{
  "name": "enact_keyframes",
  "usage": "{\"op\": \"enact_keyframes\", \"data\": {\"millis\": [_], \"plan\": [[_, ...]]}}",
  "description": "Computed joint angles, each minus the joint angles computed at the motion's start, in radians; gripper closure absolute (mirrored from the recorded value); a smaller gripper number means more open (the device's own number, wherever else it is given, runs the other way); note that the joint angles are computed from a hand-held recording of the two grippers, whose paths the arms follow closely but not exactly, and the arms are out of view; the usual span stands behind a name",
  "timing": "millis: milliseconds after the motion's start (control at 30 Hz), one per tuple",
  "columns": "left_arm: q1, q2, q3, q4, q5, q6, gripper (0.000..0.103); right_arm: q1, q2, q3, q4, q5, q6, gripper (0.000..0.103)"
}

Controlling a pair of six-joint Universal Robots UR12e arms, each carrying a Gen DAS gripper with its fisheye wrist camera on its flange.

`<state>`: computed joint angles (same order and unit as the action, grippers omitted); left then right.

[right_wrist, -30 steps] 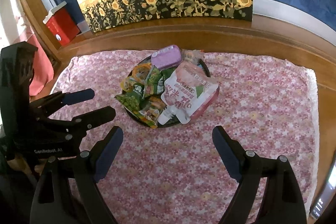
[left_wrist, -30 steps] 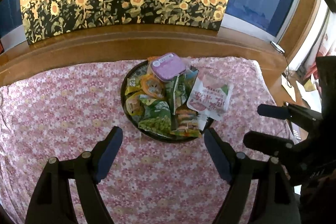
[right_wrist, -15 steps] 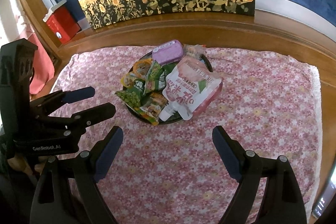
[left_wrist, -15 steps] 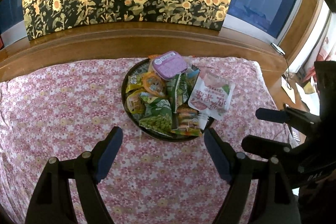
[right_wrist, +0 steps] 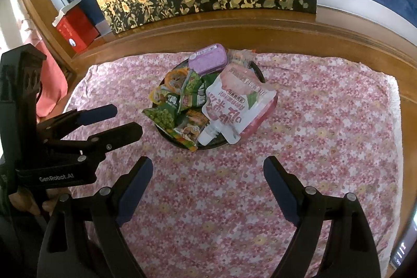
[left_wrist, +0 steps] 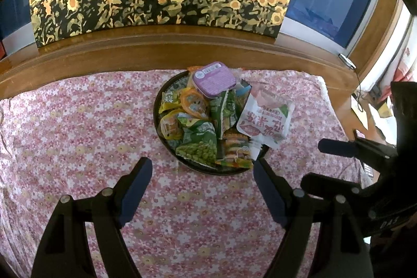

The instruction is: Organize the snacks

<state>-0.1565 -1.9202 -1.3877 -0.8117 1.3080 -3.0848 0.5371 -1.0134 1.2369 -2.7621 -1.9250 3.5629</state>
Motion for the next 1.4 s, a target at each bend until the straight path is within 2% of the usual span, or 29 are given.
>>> {"op": "enact_keyframes", "data": {"millis": [1400], "plan": [[0.004,-0.007,0.014,-0.03,-0.01,-0.007,0.02,-0.002,0.002,-0.005,0.023,0.02,0.002,0.014]]}}
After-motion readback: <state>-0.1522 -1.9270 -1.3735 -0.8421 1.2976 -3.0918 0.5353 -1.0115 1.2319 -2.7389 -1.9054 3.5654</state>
